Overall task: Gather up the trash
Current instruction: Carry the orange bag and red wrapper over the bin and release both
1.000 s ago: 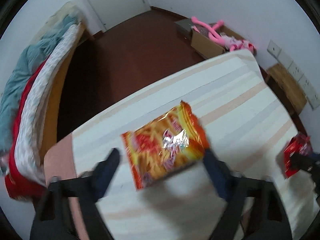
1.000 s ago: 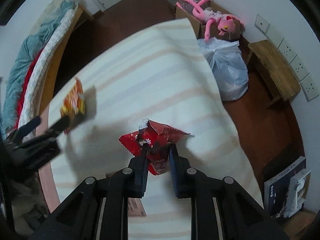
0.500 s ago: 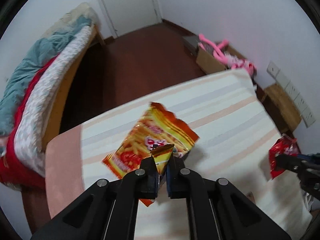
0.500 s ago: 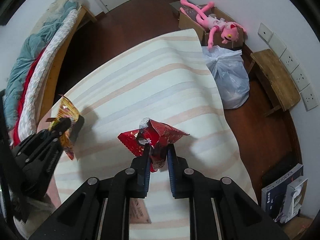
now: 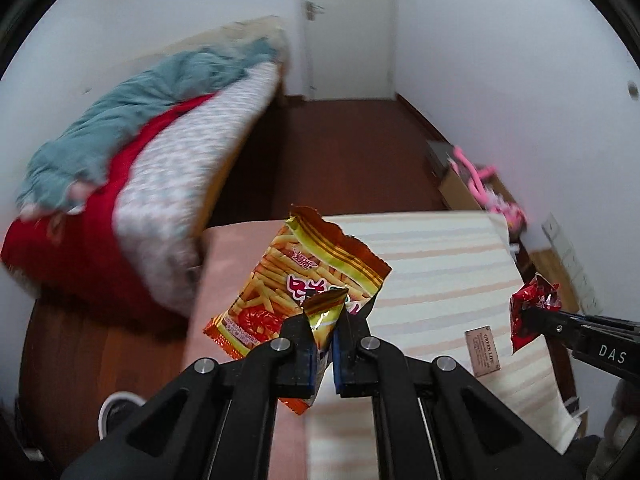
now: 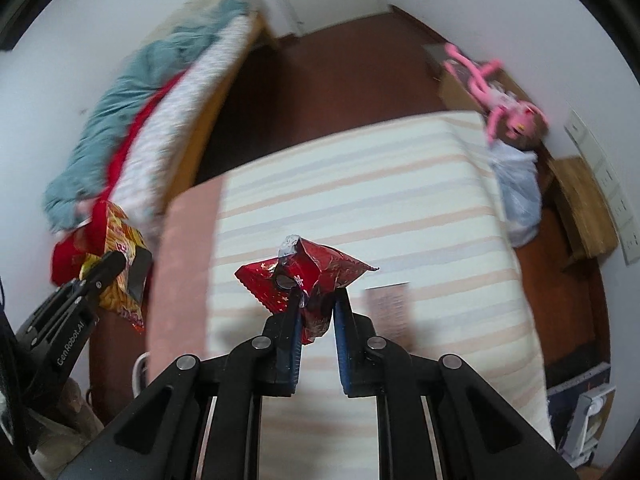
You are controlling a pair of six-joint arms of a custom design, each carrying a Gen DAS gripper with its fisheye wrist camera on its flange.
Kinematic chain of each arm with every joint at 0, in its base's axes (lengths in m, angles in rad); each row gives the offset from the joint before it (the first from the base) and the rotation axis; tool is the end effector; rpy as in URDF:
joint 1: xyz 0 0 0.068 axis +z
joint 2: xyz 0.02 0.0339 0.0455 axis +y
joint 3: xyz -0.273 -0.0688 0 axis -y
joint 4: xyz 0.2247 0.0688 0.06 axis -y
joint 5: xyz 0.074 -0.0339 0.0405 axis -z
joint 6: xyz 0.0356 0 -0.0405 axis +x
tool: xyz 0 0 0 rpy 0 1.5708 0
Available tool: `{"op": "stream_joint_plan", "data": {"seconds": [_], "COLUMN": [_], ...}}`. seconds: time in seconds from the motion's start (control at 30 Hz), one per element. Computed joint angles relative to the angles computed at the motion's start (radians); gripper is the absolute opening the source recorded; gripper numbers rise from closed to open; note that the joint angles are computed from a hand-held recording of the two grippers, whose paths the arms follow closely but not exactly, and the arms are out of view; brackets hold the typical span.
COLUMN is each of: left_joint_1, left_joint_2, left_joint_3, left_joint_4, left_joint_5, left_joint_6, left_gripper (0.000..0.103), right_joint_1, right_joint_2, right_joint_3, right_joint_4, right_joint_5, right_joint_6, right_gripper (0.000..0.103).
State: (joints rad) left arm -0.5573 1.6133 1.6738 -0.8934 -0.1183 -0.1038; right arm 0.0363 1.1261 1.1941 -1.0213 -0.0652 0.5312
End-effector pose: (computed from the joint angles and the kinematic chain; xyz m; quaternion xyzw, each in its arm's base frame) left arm 0.2787 -0.1688 0.3788 0.1885 0.9120 -0.0647 0.3584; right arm 0.1859 0.0091 0.3458 0.2236 0.9256 0.1148 0.2829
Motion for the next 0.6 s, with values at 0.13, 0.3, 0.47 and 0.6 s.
{"op": "stream_joint_plan", "data": {"seconds": [0.13, 0.3, 0.47, 0.6], "left_joint_1": [0.166, 0.464, 0.8, 1.029], "left_joint_2": [-0.148, -0.256, -0.263, -0.203], "left_joint_3": [-0.04, -0.047, -0.043, -0.06], "left_joint_4": [-0.057, -0.131, -0.194, -0.205], "left_joint_5": [0.06, 0.229, 0.408, 0.501], "left_joint_6": [0.063, 0.162, 0.342, 0.456], "left_gripper": [0.003, 0.003, 0.003, 0.003], "right_joint_1": [0.354, 0.71, 0.917, 0.983], "right_joint_2": [0.06, 0.267, 0.553, 0.799], "right_joint_3": [0.163, 0.414, 0.726, 0.991], "right_joint_4": [-0.049, -0.088, -0.121, -0.149], "right_joint_5": [0.166, 0.327, 0.373, 0.331], "right_joint_6": [0.184, 0.345, 0.418, 0.412], "right_gripper": [0.015, 0.015, 0.015, 0.015]}}
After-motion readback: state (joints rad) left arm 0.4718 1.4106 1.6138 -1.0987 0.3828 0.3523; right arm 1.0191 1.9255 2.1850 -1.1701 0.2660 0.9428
